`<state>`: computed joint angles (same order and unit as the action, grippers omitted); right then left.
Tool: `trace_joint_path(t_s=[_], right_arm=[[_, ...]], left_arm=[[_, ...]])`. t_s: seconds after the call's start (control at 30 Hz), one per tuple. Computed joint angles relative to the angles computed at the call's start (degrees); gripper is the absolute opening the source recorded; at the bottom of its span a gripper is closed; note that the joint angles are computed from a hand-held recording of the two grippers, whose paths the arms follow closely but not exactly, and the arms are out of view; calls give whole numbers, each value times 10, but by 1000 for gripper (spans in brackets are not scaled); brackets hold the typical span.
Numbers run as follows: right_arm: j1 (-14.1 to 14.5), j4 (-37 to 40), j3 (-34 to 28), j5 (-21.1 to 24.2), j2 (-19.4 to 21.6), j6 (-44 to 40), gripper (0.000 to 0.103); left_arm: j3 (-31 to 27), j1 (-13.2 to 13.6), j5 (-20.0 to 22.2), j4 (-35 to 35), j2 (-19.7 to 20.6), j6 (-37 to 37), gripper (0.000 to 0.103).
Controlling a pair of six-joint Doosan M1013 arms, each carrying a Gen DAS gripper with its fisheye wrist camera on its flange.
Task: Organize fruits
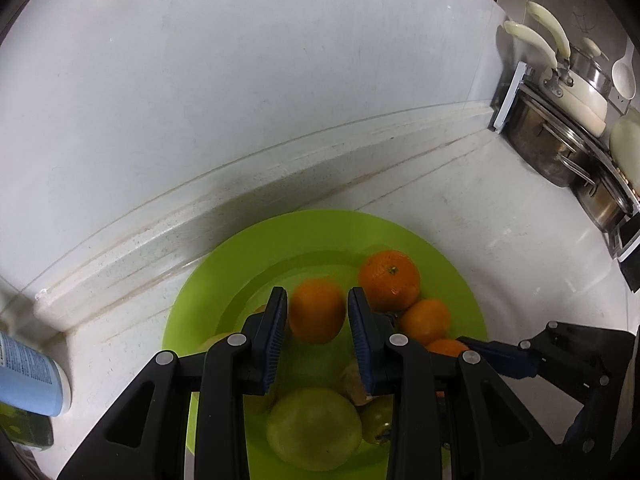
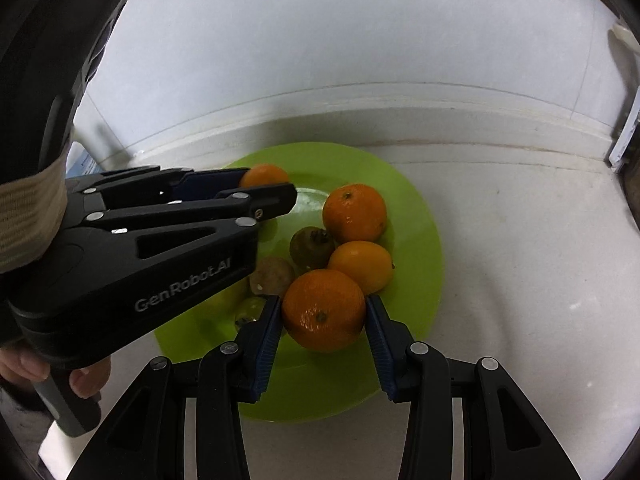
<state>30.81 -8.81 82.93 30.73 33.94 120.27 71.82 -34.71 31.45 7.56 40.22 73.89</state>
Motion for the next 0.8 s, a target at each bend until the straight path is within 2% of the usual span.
trace_joint_path(t_s=[0.27,0.33,0.37,0.5,0.57,0.7,0.8], right_arm=[[-2,11,1,1,1,-6,44],[0,3,4,-3,-1,-2,48],[0,-3,5,-5,-3,1,52],[3,-27,10,-14,-7,20,53],[5,-37,11,-18,-7,32,53],[9,-59,23,-26,-16,60,54],[14,-80,39,-38,-27,88,59]], left_arm=[[15,0,-11,46,-12,-48,41],[23,-1,-17,58,-18,-65,43],[29,-2,-22,75,-23,-86,45],[59,-7,-40,173,-43,-182,51],[78,-12,-43,244,-57,-258,56],[117,-21,-36,363,-83,-398,64],[150,-28,-34,419,-105,-472,68]])
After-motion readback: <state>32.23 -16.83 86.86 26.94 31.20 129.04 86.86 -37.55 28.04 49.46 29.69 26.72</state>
